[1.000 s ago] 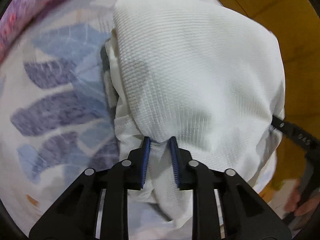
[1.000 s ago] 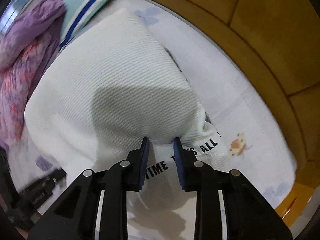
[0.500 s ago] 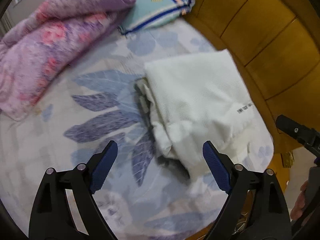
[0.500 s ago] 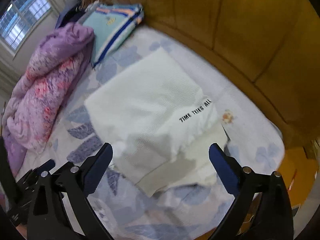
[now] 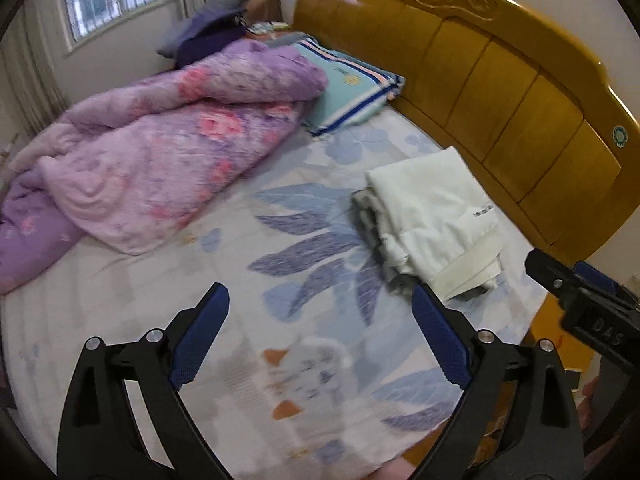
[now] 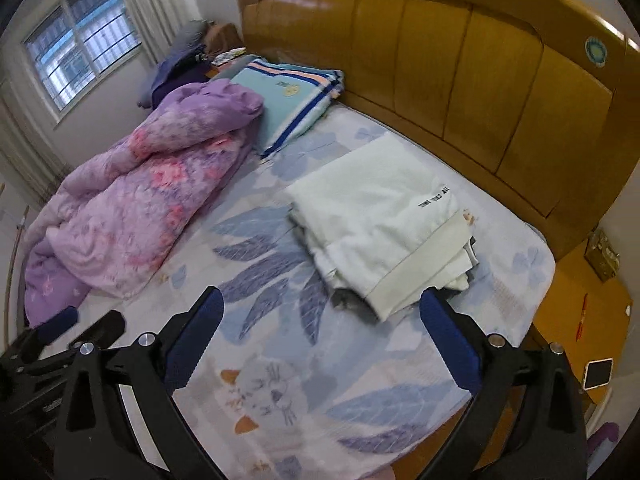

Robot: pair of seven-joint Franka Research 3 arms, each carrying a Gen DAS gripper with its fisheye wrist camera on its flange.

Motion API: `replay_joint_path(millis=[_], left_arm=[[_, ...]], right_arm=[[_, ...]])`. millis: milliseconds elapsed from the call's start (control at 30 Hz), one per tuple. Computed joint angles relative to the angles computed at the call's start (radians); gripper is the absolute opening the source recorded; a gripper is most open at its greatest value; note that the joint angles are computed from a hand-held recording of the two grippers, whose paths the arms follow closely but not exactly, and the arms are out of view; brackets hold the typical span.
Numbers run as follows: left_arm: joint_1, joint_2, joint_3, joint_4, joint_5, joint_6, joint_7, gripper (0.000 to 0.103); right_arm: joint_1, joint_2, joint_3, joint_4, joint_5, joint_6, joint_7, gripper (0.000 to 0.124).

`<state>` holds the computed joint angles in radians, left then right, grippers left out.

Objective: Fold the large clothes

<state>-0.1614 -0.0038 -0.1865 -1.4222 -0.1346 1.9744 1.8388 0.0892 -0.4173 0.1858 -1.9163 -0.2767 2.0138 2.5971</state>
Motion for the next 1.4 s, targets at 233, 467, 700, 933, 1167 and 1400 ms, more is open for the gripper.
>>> replay_joint_path(millis=[233,467,700,933,1167,1400], left_arm=[[0.036,-0.175,0.082,-0.151,-0.061,-0.01,0.159,0.093],[0.064,-0.262,0.156,-0.186,-0.146,-0.081,0.266,0.093],[0.073,-0.297,0.184,-0.186,-0.215,-0.11,0.272,0.093],[0.068,-0.293,0.17,-0.163,-0.201,-0.085,0.242,0.093],[0.057,-0.273,0.158,-0.135,-0.198,-0.089,0.224,0.093],[0.048,-0.267,0.15,-0.125,-0.194,-0.093,0.223,0.093]], right_arm=[[0.067,0.047,0.112,0.118,-0.045,-0.132,0.139,0.095],[0.157,0.101,0.153,0.228,-0.106,-0.246,0.209,0.095],[0.217,0.115,0.157,0.272,-0.181,-0.31,0.213,0.095],[0.225,0.099,0.145,0.251,-0.209,-0.281,0.197,0.095],[0.213,0.074,0.128,0.218,-0.183,-0.257,0.178,0.095],[0.194,0.053,0.123,0.195,-0.161,-0.243,0.159,0.095]])
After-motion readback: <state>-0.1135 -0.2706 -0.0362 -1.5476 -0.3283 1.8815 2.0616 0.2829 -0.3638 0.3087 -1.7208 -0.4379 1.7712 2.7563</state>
